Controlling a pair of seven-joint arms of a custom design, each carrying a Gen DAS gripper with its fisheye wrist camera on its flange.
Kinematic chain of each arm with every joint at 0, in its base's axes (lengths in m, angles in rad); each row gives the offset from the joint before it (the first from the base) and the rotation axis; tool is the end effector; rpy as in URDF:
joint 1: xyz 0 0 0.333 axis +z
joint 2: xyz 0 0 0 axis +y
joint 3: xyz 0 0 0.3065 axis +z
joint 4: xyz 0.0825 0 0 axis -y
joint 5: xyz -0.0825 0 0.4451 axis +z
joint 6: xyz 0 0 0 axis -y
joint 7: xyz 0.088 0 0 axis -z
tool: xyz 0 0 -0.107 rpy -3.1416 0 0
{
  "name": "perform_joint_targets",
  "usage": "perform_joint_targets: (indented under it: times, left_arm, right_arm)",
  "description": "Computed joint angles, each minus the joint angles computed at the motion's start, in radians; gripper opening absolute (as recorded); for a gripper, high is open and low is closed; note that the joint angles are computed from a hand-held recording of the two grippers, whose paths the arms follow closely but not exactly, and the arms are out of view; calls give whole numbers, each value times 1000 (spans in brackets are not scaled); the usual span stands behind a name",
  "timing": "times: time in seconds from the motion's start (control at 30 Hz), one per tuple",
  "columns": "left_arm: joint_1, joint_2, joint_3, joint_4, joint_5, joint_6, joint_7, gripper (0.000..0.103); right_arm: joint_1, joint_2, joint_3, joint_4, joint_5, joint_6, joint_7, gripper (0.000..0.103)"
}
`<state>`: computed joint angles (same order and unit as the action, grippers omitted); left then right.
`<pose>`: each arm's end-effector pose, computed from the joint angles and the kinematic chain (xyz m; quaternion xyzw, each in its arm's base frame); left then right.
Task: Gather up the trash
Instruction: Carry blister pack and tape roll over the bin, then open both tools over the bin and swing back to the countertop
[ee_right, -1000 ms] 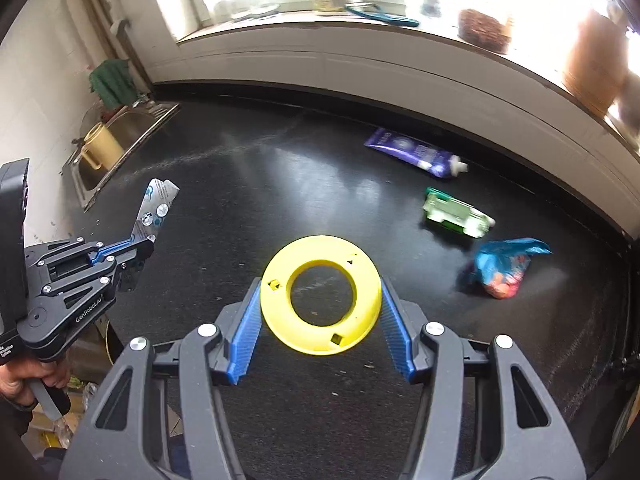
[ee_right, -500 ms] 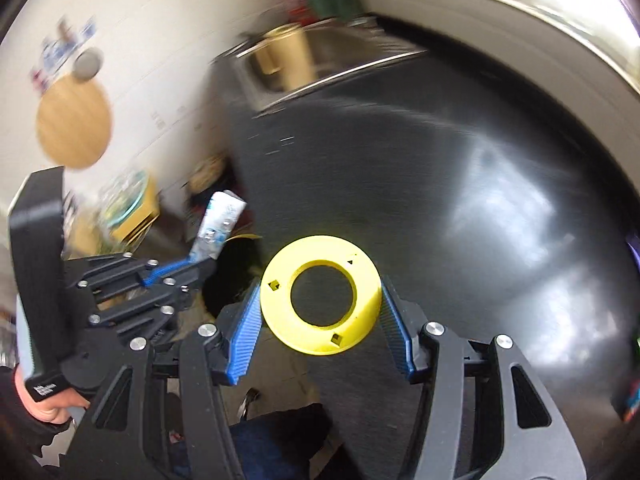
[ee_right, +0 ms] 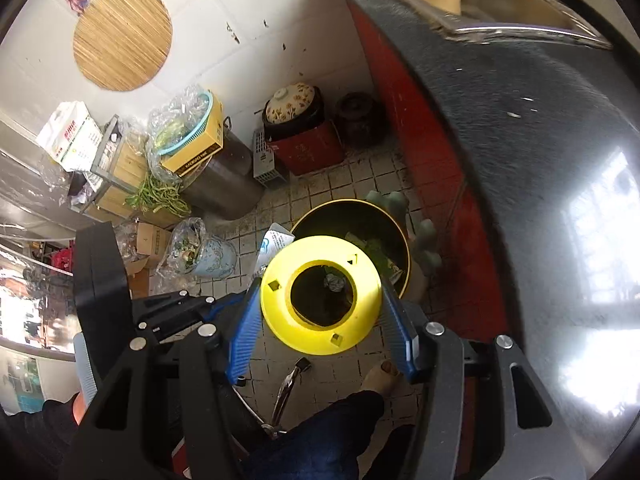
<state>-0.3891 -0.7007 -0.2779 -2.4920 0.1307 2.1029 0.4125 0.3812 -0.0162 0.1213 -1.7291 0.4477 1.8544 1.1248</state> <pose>0.3453 -0.2711 0.5189 -0.8362 0.5085 -0.1561 0.1336 0.5384 0.3350 0.5734 -0.9118 0.3424 0.1097 0.1985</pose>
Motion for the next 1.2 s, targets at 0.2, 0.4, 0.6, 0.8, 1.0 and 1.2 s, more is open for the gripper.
perform_joint_targets:
  times: [0.2, 0.4, 0.6, 0.8, 1.0, 1.2]
  left_arm:
    - [4, -38, 30, -101, -12, 85, 16, 3]
    - [18, -33, 39, -129, -8, 119, 45, 3]
    - [32, -44, 52, -149, -22, 120, 54, 19]
    - [47, -74, 10, -120, 24, 72, 16, 75]
    - [39, -4, -39, 35, 88, -21, 17, 92]
    - [27, 233, -89, 304, 197, 48, 111, 93]
  right_arm:
    - [33, 92, 23, 59, -58, 7, 42, 55]
    - [51, 144, 29, 97, -87, 18, 68, 55]
    - [56, 141, 29, 98, -92, 48, 60, 70]
    - [26, 95, 10, 82, -66, 25, 37, 78]
    - [-54, -44, -49, 20, -32, 23, 23, 85]
    - [-170, -213, -124, -77, -58, 100, 43, 89]
